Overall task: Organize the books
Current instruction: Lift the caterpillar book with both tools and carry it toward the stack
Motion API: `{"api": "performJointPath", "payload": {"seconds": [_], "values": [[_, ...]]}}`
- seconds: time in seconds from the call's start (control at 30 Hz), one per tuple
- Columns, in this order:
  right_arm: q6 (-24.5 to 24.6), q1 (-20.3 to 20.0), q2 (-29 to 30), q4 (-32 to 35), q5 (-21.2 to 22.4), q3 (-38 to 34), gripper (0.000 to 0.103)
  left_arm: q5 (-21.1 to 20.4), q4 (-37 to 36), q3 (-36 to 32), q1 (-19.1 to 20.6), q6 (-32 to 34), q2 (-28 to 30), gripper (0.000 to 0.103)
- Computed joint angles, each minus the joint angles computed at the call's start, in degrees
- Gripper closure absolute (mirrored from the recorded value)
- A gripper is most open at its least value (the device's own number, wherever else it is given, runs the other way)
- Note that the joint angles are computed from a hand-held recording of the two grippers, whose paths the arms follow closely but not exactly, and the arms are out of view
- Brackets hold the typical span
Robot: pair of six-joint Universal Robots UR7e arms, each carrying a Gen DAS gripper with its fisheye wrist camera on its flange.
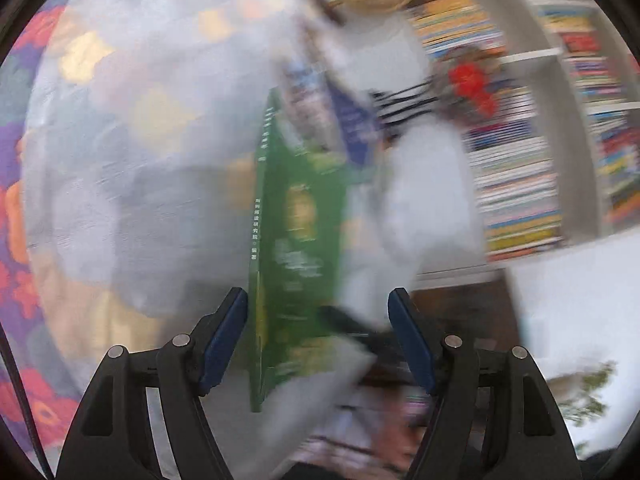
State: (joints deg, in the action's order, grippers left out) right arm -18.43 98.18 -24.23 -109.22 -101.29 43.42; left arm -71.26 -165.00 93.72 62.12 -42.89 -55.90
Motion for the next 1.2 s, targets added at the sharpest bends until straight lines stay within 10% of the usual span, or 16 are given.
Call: {"api": "performJointPath", "payload": {"seconds": [0.1,0.2,0.23,0.27,0.4,0.57,0.8,1.0,1.2], "values": [[4.3,-1.3,0.6,3.0,4.3,-1.9,0.06,1.8,0.2,-1.8,-1.2,2.8,1.0,0.034],[4.7,-1.1,0.7,3.1,3.8,-2.2,0.057,13.1,12.3,-5.8,-2.2,3.8,3.8,0.048],[4.6,-0.9,0.7,2.5,3.2,-2.0,0.056,13.8,14.5,-6.5,-1.9,3.4,4.4,0.069],[4.5,-0.8,0.4,2.0,3.2,-1.6,0.055,12.4,16.6,-7.3,-0.9,2.4,4.8,0.083],[5.4,-1.1,0.6,3.3,4.4,-2.9,0.053,7.6,17.0,-8.3,0.8,-0.2,6.2,0.083],[5.7,-1.3,0.9,4.8,4.0,-5.0,0.038,-17.6,-6.4,-3.2,6.2,-8.5,6.2,0.083],[15.0,-5.8,3.1,15.3,19.9,-11.0,0.032,-24.1,-8.8,-5.1,7.5,-11.4,8.2,0.083],[8.8,-3.7,-0.6,7.5,15.0,-4.7,0.068,-13.0,8.4,-6.6,5.4,-6.5,5.5,0.083],[-4.9,0.8,-3.8,-3.1,4.4,3.4,0.069,-1.2,23.4,-13.0,1.7,-1.6,7.6,0.083]]}}
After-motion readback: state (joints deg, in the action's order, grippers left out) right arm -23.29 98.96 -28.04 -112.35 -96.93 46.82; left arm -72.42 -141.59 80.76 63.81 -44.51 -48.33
